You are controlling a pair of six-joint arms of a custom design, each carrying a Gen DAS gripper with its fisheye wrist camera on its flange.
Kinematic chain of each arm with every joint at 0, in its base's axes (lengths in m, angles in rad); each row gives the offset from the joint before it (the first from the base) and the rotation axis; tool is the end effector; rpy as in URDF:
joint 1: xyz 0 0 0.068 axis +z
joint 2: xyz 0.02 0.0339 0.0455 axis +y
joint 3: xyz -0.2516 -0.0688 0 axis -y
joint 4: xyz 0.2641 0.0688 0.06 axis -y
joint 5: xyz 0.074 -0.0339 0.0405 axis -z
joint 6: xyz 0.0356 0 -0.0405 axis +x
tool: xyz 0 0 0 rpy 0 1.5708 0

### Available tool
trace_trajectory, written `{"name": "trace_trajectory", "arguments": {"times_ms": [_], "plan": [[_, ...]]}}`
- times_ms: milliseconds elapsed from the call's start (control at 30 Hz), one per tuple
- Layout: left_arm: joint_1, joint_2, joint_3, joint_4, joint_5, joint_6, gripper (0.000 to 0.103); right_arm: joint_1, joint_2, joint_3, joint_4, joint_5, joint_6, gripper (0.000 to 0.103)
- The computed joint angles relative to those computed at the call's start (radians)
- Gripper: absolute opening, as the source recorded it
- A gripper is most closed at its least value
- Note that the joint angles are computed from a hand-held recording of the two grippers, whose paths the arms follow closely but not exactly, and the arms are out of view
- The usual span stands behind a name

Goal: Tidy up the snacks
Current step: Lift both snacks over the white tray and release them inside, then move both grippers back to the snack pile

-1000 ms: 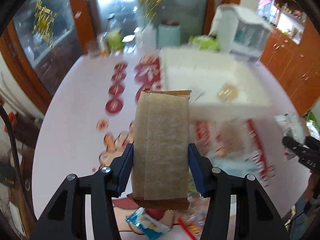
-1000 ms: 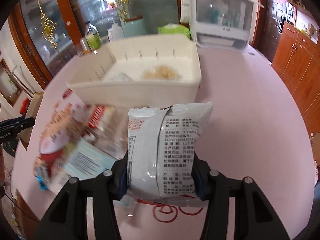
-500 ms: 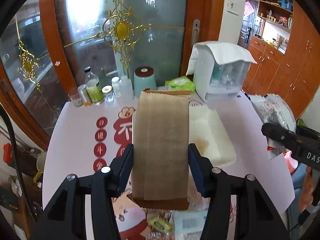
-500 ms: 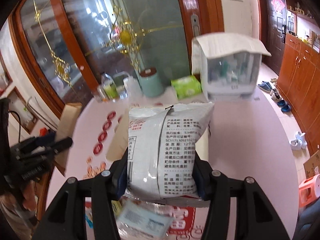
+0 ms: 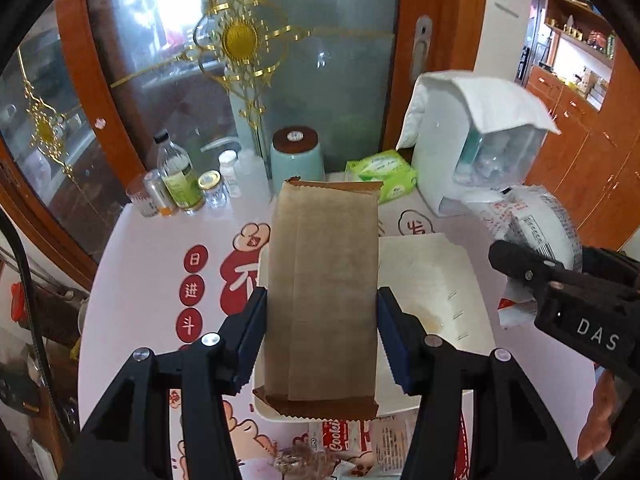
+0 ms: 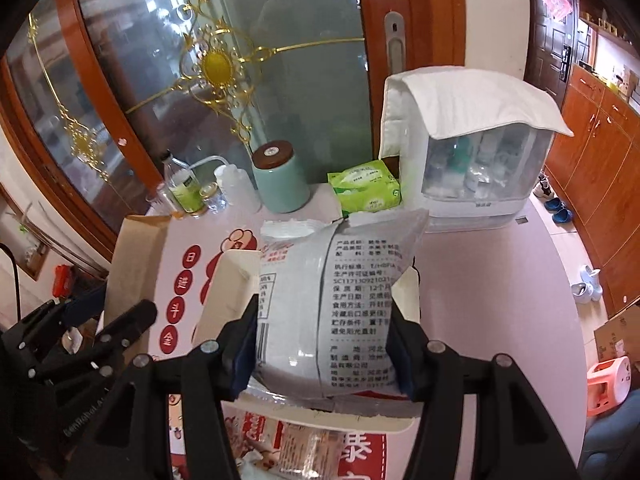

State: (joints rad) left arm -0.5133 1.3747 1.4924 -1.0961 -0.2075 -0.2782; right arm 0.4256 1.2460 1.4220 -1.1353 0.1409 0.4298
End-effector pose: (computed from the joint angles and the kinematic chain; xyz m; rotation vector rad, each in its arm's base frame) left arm 0.2536 -0.1345 0.3606 0.2158 2.5096 -0.0543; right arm 0.2315 0.0995 0.3678 0.0615 2.5236 0.1684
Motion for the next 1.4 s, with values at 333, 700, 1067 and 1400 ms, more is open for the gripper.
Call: {"name": "trace_trajectory", "arguments": {"times_ms": [333,700,1067,1400], "plan": [[-0.041,0.038,-0.098,0.105,-0.024,-0.011,0.097,-0.021,0.062,-0.069,0.114,-0.013,-0.006,0.065],[-0.01,-0.073,-0.17,0.141,0.016,-0.09,0.097,-0.009,0.025,-0.11,0.1,0.023,0.03,0.065],[-0.076,-0.199,-0.205,0.109,-0.057,-0.099,0.097,0.073,-0.062,-0.122,0.051,0.122,0.092,0.065],[-0.195,-0.329,-0.206,0.059,-0.166,-0.099,0.097,0.232,-0.124,-0.073,-0.044,0.233,0.202,0.066]]}}
